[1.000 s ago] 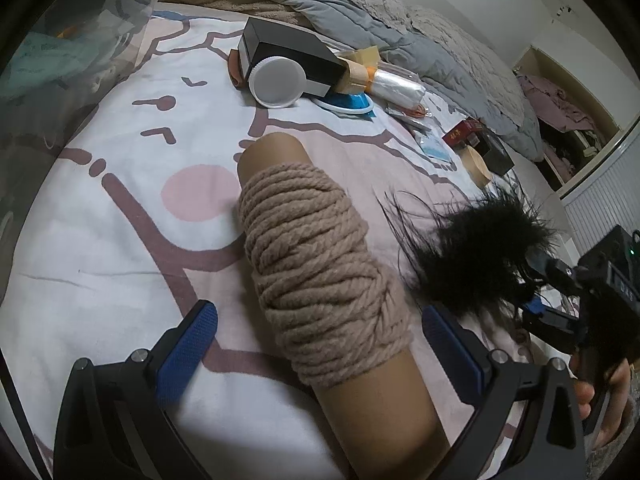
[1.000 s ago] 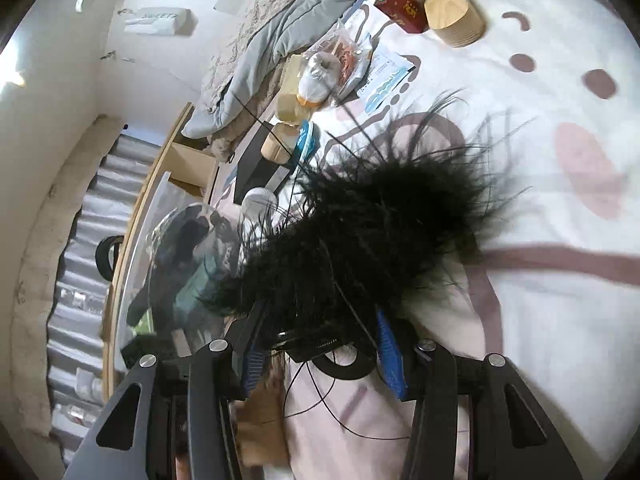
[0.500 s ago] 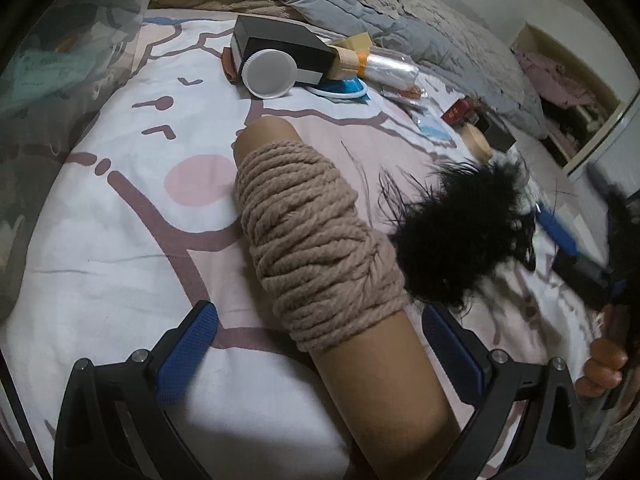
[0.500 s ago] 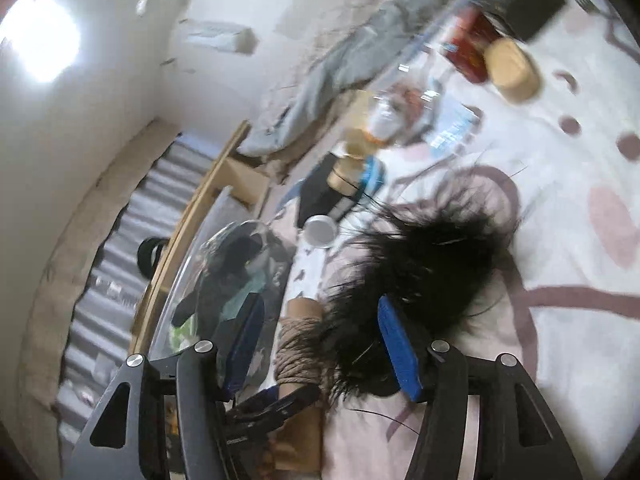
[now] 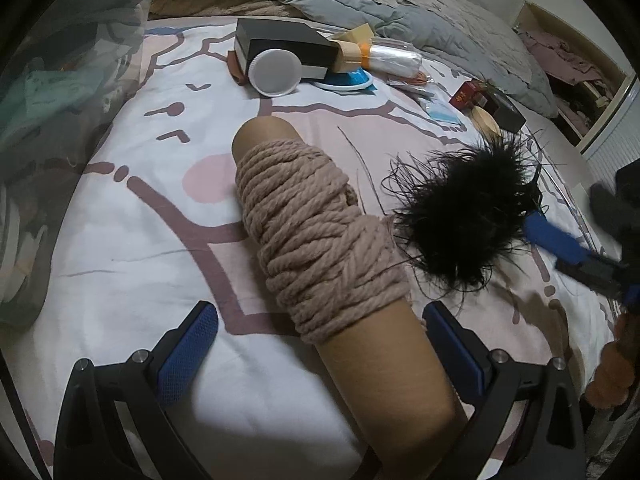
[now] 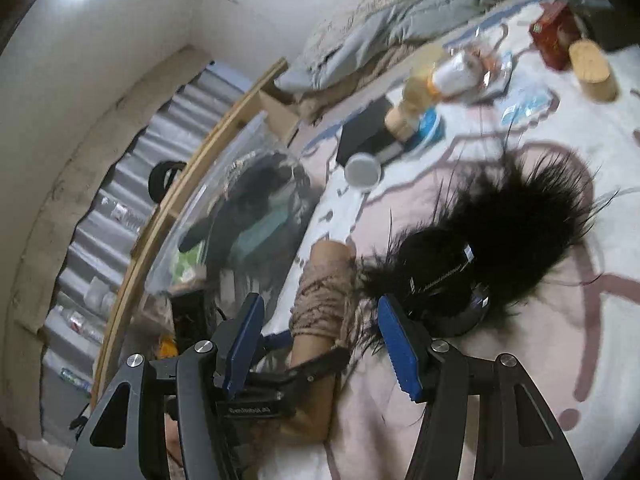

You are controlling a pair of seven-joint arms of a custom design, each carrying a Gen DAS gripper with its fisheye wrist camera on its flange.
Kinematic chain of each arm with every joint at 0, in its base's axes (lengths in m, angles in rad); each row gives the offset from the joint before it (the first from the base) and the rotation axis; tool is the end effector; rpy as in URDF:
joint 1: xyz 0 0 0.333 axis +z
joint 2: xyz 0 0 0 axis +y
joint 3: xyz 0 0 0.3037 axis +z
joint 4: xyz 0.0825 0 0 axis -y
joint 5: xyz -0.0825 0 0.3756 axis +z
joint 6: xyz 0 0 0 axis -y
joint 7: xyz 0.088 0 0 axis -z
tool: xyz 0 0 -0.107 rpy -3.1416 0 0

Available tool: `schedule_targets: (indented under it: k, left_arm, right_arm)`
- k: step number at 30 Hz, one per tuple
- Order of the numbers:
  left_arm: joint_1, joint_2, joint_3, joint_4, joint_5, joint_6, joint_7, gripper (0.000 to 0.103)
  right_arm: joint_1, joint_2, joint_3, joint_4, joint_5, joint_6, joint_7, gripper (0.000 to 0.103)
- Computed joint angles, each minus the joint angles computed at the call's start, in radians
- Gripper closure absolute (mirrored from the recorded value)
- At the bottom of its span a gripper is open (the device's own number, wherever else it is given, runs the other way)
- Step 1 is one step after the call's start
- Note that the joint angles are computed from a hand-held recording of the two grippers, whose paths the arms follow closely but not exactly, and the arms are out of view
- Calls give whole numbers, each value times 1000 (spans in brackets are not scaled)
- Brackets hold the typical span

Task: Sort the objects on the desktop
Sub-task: 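Grasp the black feather duster with the right gripper while the left holds the tube, then lift the feather duster with the right gripper while the left holds the tube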

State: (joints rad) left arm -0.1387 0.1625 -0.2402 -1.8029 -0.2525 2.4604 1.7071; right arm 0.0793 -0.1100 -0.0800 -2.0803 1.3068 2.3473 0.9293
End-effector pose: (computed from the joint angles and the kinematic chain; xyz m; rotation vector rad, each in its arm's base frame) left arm 0.5945 -0.2274 0.5015 -1.6782 2.3888 -0.8054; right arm 0.5523 0.0124 0.5166 -1.3031 1.5593 0.2313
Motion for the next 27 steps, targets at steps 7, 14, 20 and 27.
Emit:
schedule_targets:
  k: [7,14,20,27]
  left_arm:
    - [3,-9,5,-4,7,-4,-6,0]
    - [2,-11,6,-7,11,-3,-6,0]
    - [3,-11,6,-6,10,-3,-6,0]
    - [3,-10,6,-5,8,-4,-4,0]
  right_arm:
    - [2,63,27,36,-109,15,133,44]
    - [-10,5,29,-31,-243,157,272,44]
    - [-13,-49,11,-93,-438,289,424,43]
    - [-24,-51,35,-101,-660,364,546,43]
